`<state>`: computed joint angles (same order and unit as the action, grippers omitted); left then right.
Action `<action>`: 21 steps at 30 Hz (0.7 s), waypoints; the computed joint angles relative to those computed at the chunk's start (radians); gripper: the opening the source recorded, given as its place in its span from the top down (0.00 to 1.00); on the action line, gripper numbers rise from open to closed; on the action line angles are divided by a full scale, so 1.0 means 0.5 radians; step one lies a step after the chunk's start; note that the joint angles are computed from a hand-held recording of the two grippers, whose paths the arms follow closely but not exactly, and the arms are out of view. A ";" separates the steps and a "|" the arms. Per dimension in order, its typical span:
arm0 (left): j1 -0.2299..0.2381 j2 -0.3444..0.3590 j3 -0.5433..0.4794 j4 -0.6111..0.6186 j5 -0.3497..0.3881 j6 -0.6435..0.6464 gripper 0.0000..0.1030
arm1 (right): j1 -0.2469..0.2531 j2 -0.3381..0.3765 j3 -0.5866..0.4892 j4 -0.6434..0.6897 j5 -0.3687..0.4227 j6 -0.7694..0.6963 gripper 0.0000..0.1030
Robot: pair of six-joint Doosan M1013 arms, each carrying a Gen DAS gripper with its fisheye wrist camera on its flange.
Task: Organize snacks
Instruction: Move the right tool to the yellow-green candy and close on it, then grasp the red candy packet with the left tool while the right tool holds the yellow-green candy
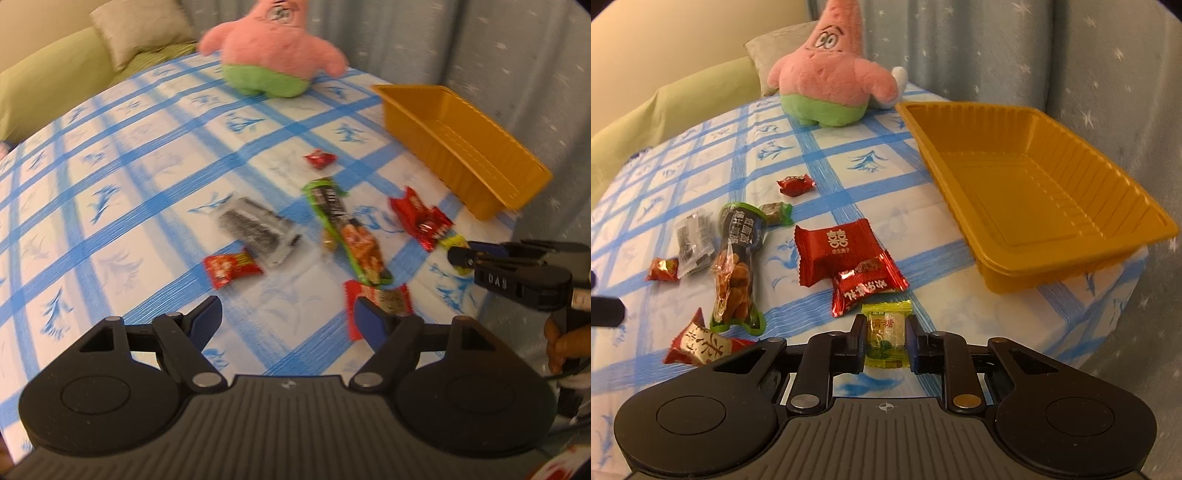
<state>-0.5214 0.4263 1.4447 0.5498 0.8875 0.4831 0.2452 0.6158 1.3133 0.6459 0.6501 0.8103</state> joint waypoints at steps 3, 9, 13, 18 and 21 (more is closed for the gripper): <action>-0.011 0.016 -0.008 0.005 -0.052 0.137 0.26 | -0.033 -0.011 -0.008 0.067 0.056 0.016 0.79; -0.035 0.087 -0.062 0.012 -0.106 0.469 0.27 | -0.079 -0.041 0.004 0.158 0.118 0.039 0.79; -0.045 0.135 -0.092 0.038 -0.116 0.601 0.33 | -0.104 -0.057 0.018 0.185 0.146 0.068 0.79; -0.050 0.179 -0.118 0.058 -0.113 0.732 0.35 | -0.125 -0.075 0.037 0.198 0.159 0.090 0.79; -0.047 0.192 -0.129 0.025 -0.132 0.802 0.36 | -0.130 -0.083 0.048 0.201 0.163 0.097 0.79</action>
